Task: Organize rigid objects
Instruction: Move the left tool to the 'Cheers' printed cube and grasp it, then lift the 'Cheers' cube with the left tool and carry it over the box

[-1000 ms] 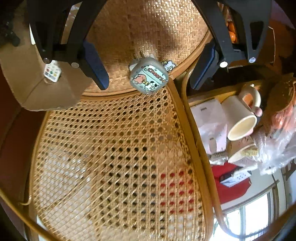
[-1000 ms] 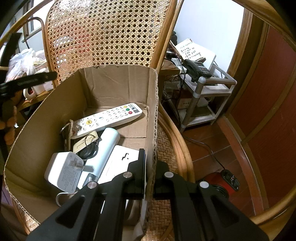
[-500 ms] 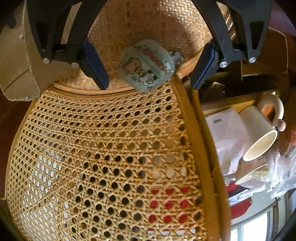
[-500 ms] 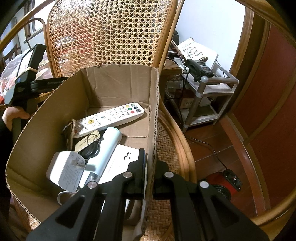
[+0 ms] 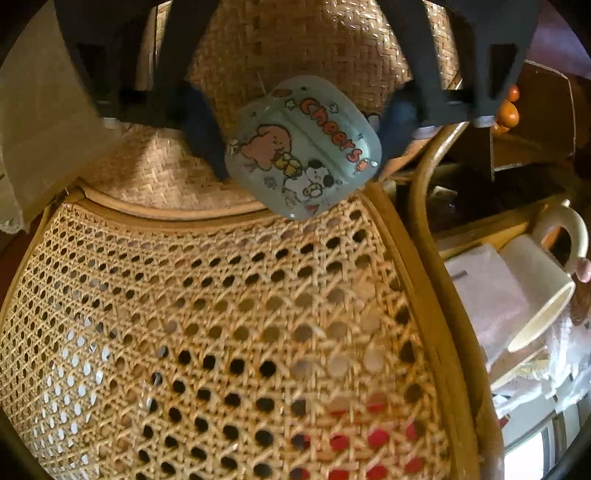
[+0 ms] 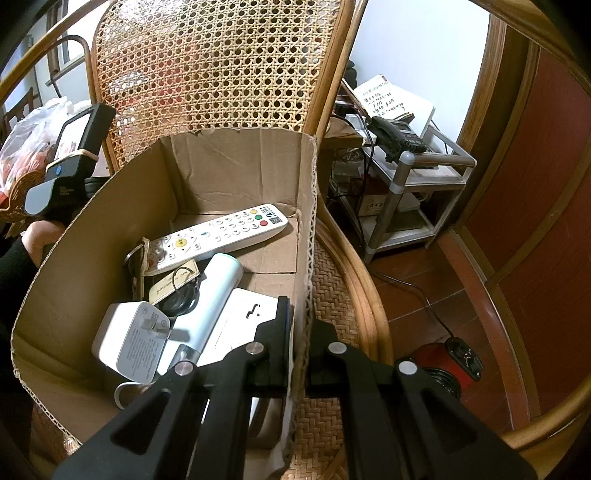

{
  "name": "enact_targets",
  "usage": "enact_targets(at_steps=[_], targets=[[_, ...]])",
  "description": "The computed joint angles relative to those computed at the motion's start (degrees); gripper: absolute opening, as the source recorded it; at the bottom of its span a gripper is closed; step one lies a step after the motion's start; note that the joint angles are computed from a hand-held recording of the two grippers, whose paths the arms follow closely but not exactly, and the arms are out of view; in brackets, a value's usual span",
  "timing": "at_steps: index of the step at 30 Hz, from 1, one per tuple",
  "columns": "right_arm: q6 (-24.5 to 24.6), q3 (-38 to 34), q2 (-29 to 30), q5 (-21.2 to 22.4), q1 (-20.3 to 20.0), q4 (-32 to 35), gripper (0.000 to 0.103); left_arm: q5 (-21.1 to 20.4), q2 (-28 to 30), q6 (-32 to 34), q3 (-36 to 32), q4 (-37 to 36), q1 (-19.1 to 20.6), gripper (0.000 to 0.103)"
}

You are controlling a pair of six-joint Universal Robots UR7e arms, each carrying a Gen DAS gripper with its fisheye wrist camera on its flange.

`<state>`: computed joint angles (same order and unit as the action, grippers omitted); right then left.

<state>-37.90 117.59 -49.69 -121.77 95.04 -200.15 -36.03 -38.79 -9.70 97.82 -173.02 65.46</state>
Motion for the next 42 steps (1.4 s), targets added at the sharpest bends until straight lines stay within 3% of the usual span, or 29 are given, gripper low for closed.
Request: enact_targets(at_steps=[4,16,29,34,37,42], targets=[[0.0,0.0,0.0,0.0,0.0,-0.1,0.006,-2.2,-0.1,4.2,1.5,-4.1,0.6,0.061],[0.0,0.1,0.0,0.1,-0.1,0.0,0.006,-0.1,-2.3,7.0,6.3,-10.4,-2.4,0.061],[0.0,0.1,0.1,-0.3,0.0,-0.4,0.006,7.3,-4.7,21.8,14.0,-23.6,-14.6,0.061],[0.0,0.2,0.0,-0.3,0.0,-0.5,0.006,4.3,-7.4,19.2,16.7,-25.3,-19.3,0.061],[0.0,0.1,0.0,-0.3,0.0,-0.5,0.006,0.5,-9.3,12.8,17.5,-20.2,-20.5,0.061],[0.1,0.1,0.0,-0.4,0.1,-0.4,0.006,-4.6,-9.2,10.0,17.4,-15.1,-20.3,0.061]])
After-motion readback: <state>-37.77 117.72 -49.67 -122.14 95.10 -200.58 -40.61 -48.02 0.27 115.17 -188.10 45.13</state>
